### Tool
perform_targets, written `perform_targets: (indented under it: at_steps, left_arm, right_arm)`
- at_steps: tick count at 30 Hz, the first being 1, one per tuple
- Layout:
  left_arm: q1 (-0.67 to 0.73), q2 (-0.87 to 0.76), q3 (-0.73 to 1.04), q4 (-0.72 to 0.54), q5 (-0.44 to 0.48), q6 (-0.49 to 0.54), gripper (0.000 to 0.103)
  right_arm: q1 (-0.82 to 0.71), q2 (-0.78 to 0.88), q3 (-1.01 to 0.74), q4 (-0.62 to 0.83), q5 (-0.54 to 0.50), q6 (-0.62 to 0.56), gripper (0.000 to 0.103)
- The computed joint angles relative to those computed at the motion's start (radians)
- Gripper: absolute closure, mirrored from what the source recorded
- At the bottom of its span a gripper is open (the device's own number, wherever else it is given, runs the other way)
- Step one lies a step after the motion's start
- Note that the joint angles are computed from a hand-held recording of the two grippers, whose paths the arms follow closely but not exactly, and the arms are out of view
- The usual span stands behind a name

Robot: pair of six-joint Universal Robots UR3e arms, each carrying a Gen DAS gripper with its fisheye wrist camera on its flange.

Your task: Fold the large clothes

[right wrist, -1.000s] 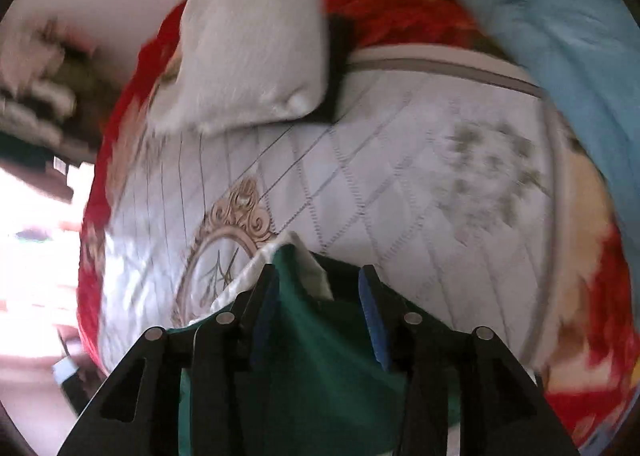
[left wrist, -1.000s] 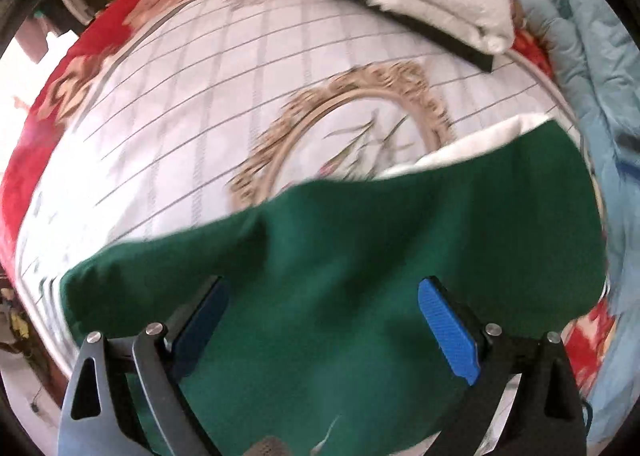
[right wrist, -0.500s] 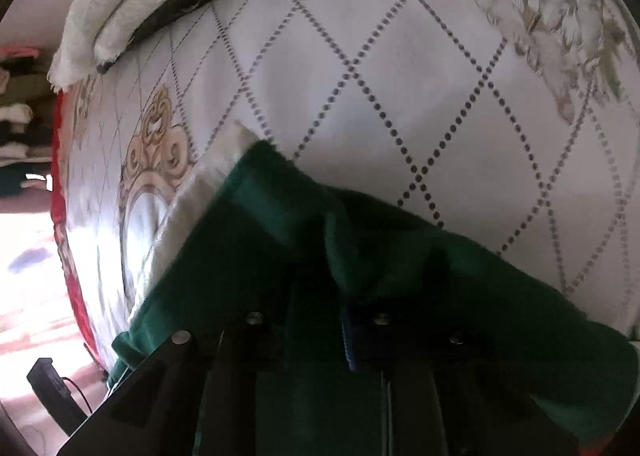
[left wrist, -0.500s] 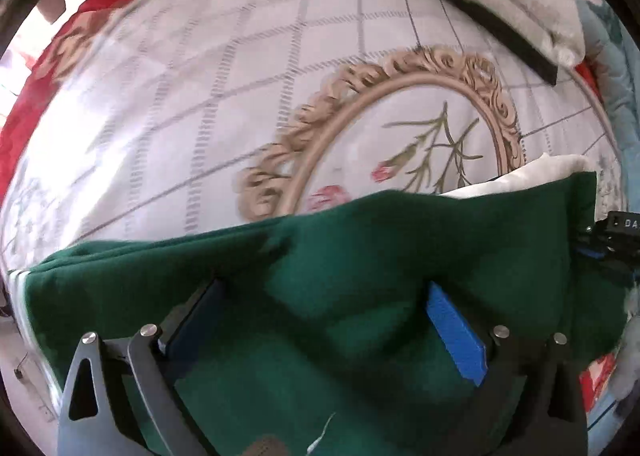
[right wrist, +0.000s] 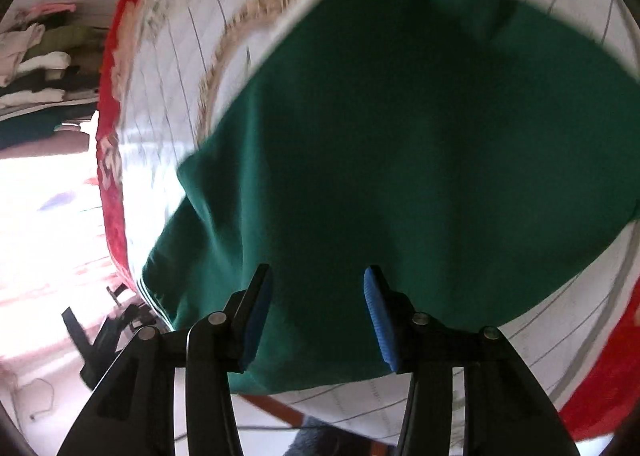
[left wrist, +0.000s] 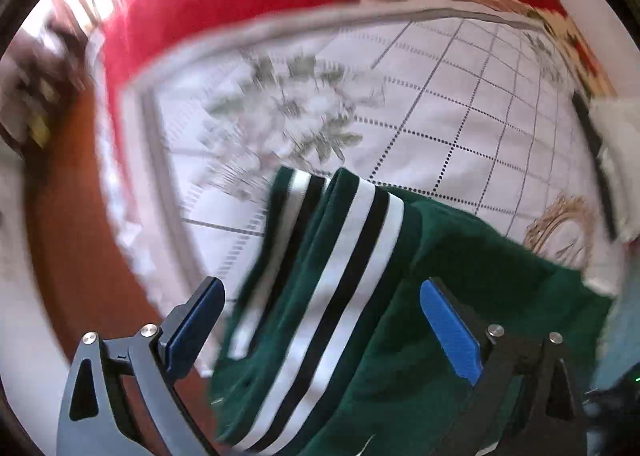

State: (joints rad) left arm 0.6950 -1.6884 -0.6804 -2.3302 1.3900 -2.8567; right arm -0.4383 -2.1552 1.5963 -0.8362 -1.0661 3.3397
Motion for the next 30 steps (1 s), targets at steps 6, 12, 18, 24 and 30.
perform_targets:
  at_steps: [6,12,18,24,30]
  left_arm:
    - [-0.038,0.019,-0.223,0.154,-0.093,-0.017,0.036]
    - [-0.004,0.141,-0.19,0.169,-0.149,0.062,0.087]
    - [0.152,0.118,-0.103,0.068,-0.174,0.148,0.089]
    - [0.141,0.06,-0.323,0.338,-0.072,0.067,0.087]
    - [0.159,-0.071,-0.039,0.128,-0.06,0.096,0.06]
  right_arm:
    - [0.283,0.057,0.153,-0.307,0.029,0.309,0.054]
    - [0.433,0.188,0.094,-0.42,-0.011,0.427,0.054]
    - [0.413,0.231,0.015,-0.342,-0.024,0.393,0.054]
    - [0.255,0.248,-0.182,-0.189,-0.096,0.236,0.053]
    - [0.056,0.22,-0.245,-0.097,-0.12,0.1,0.052]
